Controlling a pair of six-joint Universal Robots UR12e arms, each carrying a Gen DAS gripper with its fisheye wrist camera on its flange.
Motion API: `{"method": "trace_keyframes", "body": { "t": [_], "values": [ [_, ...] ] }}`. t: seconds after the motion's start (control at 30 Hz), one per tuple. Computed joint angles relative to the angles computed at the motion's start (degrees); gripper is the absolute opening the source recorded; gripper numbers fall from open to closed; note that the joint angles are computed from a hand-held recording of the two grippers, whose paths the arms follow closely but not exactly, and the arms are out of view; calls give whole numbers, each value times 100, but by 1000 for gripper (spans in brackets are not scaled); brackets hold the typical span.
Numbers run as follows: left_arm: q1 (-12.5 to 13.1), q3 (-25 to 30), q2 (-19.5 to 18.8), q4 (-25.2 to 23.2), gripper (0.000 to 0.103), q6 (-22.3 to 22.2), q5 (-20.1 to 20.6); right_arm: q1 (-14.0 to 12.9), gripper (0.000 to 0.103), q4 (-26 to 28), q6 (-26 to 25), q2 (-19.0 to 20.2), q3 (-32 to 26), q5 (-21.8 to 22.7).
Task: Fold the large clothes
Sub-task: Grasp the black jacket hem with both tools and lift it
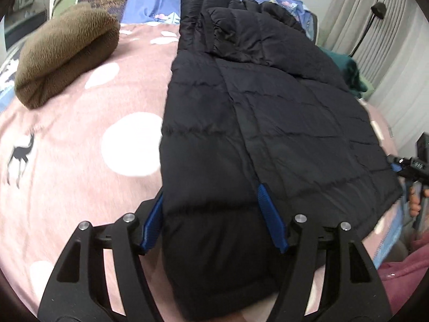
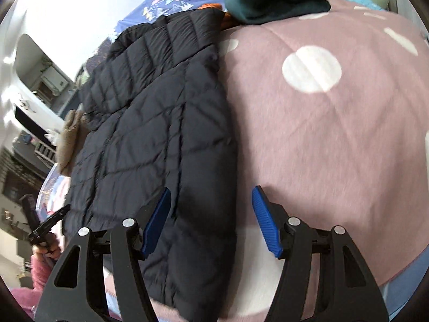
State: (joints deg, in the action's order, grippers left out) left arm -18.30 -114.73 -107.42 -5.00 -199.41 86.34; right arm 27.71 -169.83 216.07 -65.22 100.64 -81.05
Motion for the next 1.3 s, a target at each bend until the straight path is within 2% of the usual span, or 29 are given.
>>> {"method": "trace_keyframes", "body": {
  "t": [0.07,0.13,0.2,0.23,0.27,0.3,0.33,0.43,0.63,0.77,0.93,1.0,1.07,1.13,1.3],
  "values": [
    [69,-124,0,289,67,-167,-356,-8,68,-186,-159,-5,83,412],
    [82,-218,17,469,66,-215,-488,35,76,-310,-343,0,119,544],
    [64,-256,28,531,65,-234,-490,74,75,-337,-408,2,120,502],
    [49,-249,24,528,57,-260,-443,79,69,-384,-353,5,121,478],
    [38,-232,10,536,47,-334,-431,65,45,-455,-246,15,125,504],
    [48,-213,-11,538,31,-409,-488,52,32,-449,-105,17,118,506],
    [40,-198,-16,532,19,-517,-485,43,13,-464,70,12,115,438],
    [-27,-169,36,594,8,-559,-282,-3,7,-802,322,-4,151,486],
    [-222,-202,272,1450,6,-216,2,3,5,-1672,155,-173,150,531],
    [-430,-253,505,1974,6,116,310,16,4,-2136,-7,-464,321,360],
    [-653,-453,893,2270,6,268,833,98,4,-2688,-103,-934,716,6],
    [-773,-527,1024,2450,6,418,1018,174,4,-2751,-317,-1058,780,-203],
    [-914,-515,1076,2543,6,649,1306,272,5,-2690,-598,-1092,739,-524],
    [-973,-450,1061,2521,7,793,1471,308,5,-2618,-672,-1061,676,-716],
    [-835,-357,986,2080,7,474,1391,192,5,-2485,-342,-889,560,-541]
  ]
}}
